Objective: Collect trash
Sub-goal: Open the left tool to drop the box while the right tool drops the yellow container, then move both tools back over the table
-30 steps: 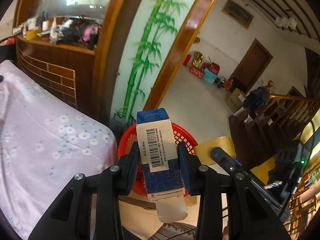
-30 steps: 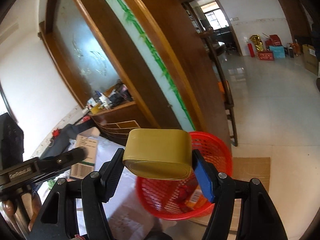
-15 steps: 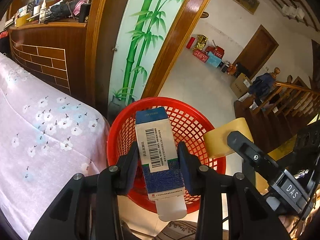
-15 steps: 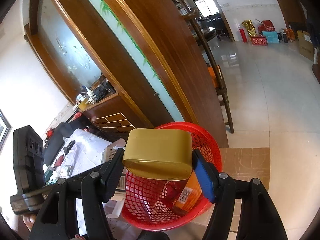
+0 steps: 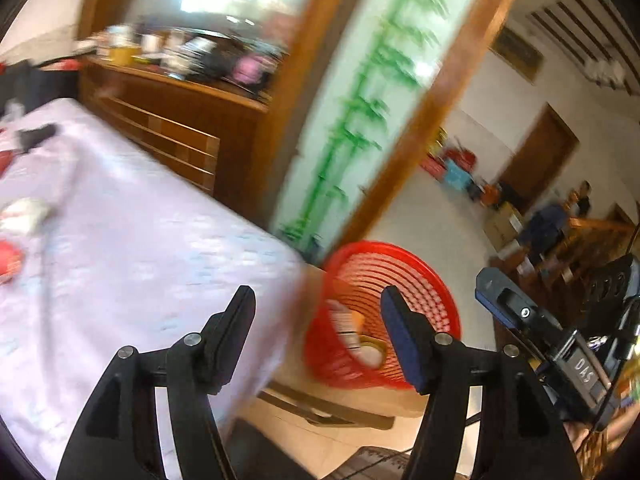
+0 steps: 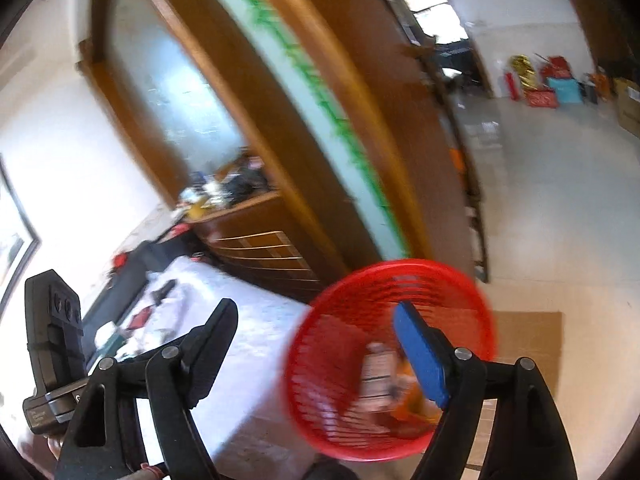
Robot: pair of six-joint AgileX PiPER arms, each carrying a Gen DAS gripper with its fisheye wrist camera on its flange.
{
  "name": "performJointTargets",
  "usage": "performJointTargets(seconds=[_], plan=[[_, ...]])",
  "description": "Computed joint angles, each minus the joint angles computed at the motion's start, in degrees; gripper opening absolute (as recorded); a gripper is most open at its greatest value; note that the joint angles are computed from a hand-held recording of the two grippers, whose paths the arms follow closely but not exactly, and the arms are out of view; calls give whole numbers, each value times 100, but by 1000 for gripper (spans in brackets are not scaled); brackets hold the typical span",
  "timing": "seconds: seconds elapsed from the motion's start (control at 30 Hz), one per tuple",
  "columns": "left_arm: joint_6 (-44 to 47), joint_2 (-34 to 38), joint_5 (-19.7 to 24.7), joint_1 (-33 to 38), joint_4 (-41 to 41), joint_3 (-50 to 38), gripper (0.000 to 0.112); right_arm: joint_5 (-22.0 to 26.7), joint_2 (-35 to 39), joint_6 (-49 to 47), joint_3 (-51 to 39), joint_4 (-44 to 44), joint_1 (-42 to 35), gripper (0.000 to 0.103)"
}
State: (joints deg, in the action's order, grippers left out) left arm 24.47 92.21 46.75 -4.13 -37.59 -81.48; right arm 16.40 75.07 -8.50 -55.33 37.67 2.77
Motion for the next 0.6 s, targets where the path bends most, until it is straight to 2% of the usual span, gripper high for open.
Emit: performJointTargets(seconds=[0.03,0.13,0.27,0.43,0.6], plan=[[41,-318,82,355,-7,207,69,-80,0,142,-59,-145,251,86],[271,-972,257,1343,-91,625,70,-285,144,284,-305,-289,1066,89],[678,-1517,656,3125,-177,856,71,-125,862,-1222,-1054,1218,2071,91],[1357,-1285,1204,5309,-592,573,71,407,2073,-1366,-2522,1307,3063,91],[1604,-693,1537,6488,-820,142,71,1252,3452,-375,-4587,112,3726,91]])
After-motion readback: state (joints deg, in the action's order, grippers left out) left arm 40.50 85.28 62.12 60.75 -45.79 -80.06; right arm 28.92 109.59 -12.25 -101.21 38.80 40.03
